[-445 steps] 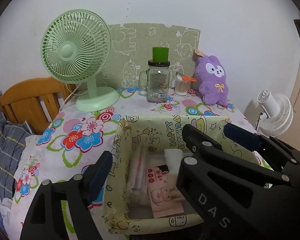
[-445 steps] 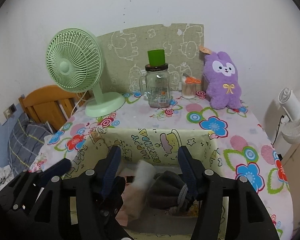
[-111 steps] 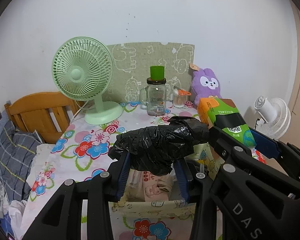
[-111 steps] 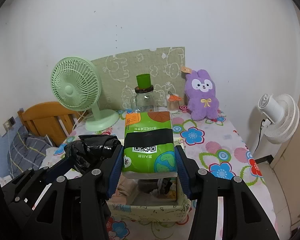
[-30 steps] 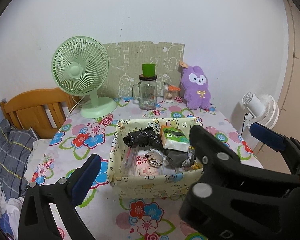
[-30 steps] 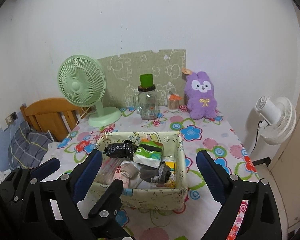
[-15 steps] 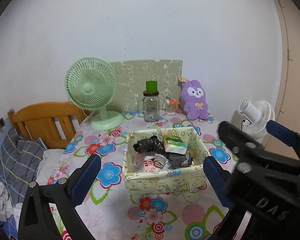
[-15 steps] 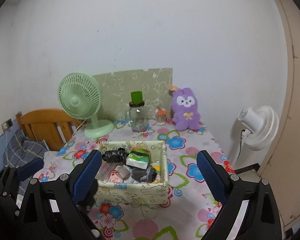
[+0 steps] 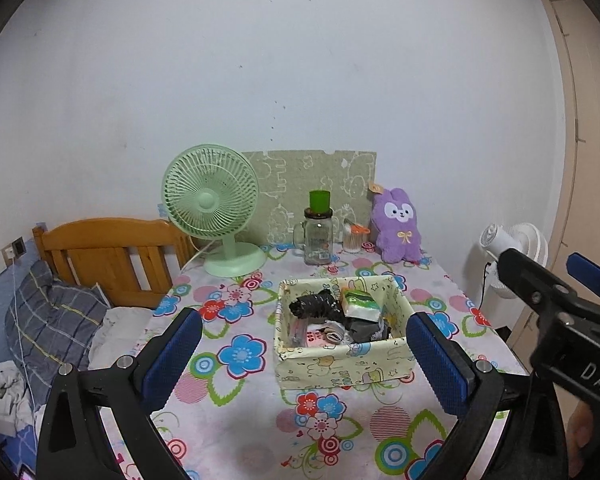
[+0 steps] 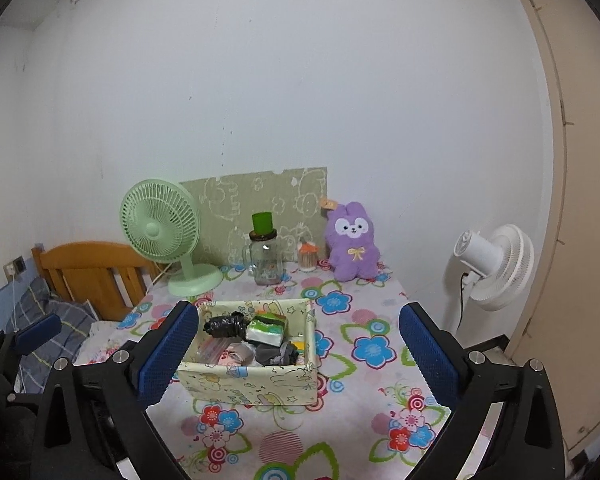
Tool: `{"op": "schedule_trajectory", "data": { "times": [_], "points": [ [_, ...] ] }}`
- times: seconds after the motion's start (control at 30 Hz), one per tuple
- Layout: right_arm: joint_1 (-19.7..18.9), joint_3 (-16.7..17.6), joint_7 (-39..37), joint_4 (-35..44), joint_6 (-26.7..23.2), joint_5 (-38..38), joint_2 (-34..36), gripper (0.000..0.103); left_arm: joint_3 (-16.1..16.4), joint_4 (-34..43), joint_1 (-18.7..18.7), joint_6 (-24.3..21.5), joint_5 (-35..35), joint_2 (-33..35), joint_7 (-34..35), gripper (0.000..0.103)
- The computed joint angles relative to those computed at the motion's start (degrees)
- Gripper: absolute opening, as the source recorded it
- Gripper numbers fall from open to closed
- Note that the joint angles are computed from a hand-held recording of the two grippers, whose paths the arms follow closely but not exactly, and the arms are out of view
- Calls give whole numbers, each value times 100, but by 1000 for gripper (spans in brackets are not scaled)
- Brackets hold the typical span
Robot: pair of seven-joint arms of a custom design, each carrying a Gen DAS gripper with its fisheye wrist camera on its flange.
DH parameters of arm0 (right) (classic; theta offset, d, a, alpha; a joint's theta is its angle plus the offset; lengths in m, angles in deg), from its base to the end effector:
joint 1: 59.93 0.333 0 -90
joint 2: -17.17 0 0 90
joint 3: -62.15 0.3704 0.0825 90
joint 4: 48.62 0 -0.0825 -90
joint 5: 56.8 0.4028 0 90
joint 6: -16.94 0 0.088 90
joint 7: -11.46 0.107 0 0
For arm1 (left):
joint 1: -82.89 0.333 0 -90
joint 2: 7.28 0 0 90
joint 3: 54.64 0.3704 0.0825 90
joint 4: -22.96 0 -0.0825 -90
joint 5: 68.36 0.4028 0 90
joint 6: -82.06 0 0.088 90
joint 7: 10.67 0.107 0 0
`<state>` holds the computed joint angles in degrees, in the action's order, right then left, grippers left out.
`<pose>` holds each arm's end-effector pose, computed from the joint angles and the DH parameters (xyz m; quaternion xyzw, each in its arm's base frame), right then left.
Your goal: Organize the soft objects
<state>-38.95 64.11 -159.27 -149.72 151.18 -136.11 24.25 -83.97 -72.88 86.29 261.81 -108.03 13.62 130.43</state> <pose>0.6196 0.2445 0.5974 -0.4173 0.7066 -0.4746 0.3184 0.6988 -0.2067 0.5718 -0.4236 0.7239 -0.4684 0.2777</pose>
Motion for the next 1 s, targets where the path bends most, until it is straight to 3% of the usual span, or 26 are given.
{"op": "schedule_trajectory", "data": {
  "times": [0.13, 0.27, 0.47, 0.63, 0.7, 1.0],
  "points": [
    [37, 42, 48, -112, -92, -105, -116, 102, -553, -122, 487, 238, -339, -63, 386, 103],
    [36, 93, 97, -179, -124, -163, -188, 102, -887, -213, 792, 360, -484, -91, 520, 103],
    [25, 140, 97, -210, -129, -177, -224, 102, -1113, -292, 1027, 420, -575, -117, 542, 103],
    [20, 162, 105, -268, -131, -186, -267, 102, -1525, -357, 1365, 575, -631, -90, 644, 103],
    [22, 175, 107, -286, -148, -175, -281, 102, -1728, -390, 1535, 621, -558, -52, 618, 103],
    [23, 192, 61, -296, -174, -117, -281, 102, -2033, -510, 1838, 694, 20, 26, 151, 103]
  ]
}}
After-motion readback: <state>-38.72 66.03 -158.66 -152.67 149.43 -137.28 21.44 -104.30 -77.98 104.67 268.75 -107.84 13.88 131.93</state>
